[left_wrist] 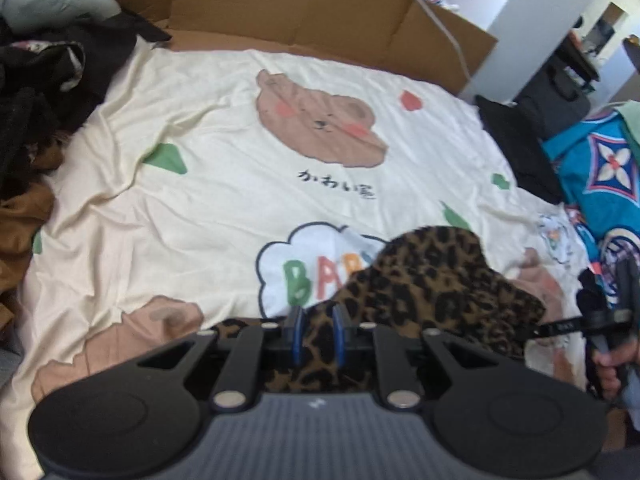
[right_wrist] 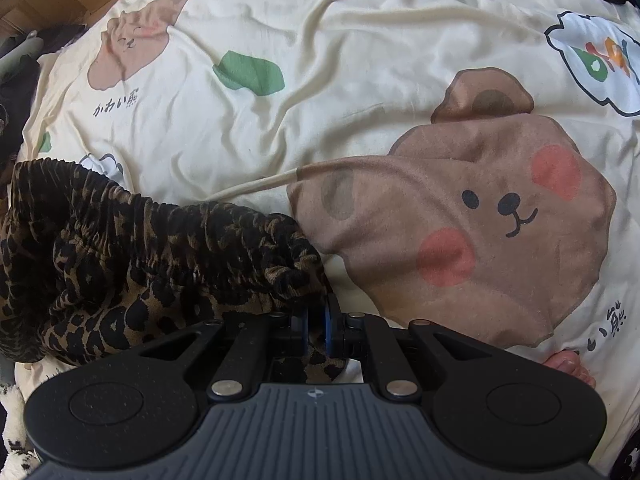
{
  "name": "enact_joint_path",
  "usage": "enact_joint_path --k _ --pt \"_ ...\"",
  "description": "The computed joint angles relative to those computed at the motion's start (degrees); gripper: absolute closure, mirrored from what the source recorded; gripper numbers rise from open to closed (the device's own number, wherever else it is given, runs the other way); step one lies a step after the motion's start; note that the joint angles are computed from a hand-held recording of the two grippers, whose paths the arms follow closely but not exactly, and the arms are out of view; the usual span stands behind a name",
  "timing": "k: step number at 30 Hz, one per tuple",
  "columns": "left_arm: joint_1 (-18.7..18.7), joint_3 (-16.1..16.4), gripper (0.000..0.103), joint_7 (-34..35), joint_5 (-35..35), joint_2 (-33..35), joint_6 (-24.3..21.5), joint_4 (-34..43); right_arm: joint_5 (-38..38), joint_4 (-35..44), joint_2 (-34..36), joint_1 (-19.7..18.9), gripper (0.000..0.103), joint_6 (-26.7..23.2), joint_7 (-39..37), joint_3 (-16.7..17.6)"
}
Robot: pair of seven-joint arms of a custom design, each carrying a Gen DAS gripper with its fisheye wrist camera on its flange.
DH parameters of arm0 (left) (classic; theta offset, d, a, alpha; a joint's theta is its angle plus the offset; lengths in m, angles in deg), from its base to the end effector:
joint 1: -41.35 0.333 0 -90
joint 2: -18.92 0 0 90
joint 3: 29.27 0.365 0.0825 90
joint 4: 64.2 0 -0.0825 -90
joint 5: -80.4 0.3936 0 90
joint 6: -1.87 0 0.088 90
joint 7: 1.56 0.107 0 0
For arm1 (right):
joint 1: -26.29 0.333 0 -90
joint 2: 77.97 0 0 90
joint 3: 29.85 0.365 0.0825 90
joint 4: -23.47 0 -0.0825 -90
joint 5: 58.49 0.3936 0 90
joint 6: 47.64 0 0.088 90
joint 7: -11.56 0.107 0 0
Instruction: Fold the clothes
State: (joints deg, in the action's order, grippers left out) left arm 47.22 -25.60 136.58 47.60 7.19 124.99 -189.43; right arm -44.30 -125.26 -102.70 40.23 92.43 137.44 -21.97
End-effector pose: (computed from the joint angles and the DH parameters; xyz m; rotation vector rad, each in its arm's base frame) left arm 0.5041 0.0640 0.5412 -1.6736 2.5112 -0.8354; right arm 0.3790 0.1549 0.4672 -1.5464 2.3782 0.0608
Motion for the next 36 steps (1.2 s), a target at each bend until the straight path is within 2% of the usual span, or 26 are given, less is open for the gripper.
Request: enact_joint_path --k 3,7,8,20,22,23,27,29,36 --pt "-0.5 -0.7 0.076 0.0 -0.4 1.2 1.0 -0.2 0.3 -0.2 0.0 0.1 0.097 0.1 -0.1 -0.1" --pt "-1.4 -1.5 0.051 2.1 -2.2 2.2 0.2 -0.4 0.6 -0.3 -0.1 0.2 0.097 0.3 -0.3 -0.2" --pt "-1.6 -1.8 0.049 2.5 -2.3 2.5 0.0 -0.3 0.7 -0.4 -0.2 0.2 0.097 0.3 -0.3 -0.3" --pt "-2.7 -4.0 0.049 4.8 -2.0 4.1 -1.0 -1.8 2.1 -1.7 -1.0 0.2 0.097 3.5 0.1 -0.2" --pt "-2.7 -3.9 0.054 4.5 -2.3 4.3 -1.5 -1.8 1.2 -1.4 -1.2 -0.2 0.097 4.0 0.2 0.1" --pt "-2.6 -3.9 0.064 4.2 -2.4 4.5 -1.8 -1.7 0.7 -1.3 -1.4 -0.4 0.097 4.2 0.3 0.3" --pt "-2.3 -4.1 0.092 1.4 -2.3 4.4 -2.1 -1.4 -1.2 0.4 -2.1 -1.2 0.098 3.9 0.2 0.4" --pt "-2.1 -3.7 0.097 0.7 -3.3 3.6 -2.3 -1.1 -2.0 1.6 -2.5 -1.6 0.098 3.4 -0.2 0.3" --pt "-1.1 -1.0 0.101 -1.1 -6.6 -0.7 -4.3 1.4 -3.2 5.8 -5.6 -2.9 0.098 2.5 -1.0 0.2"
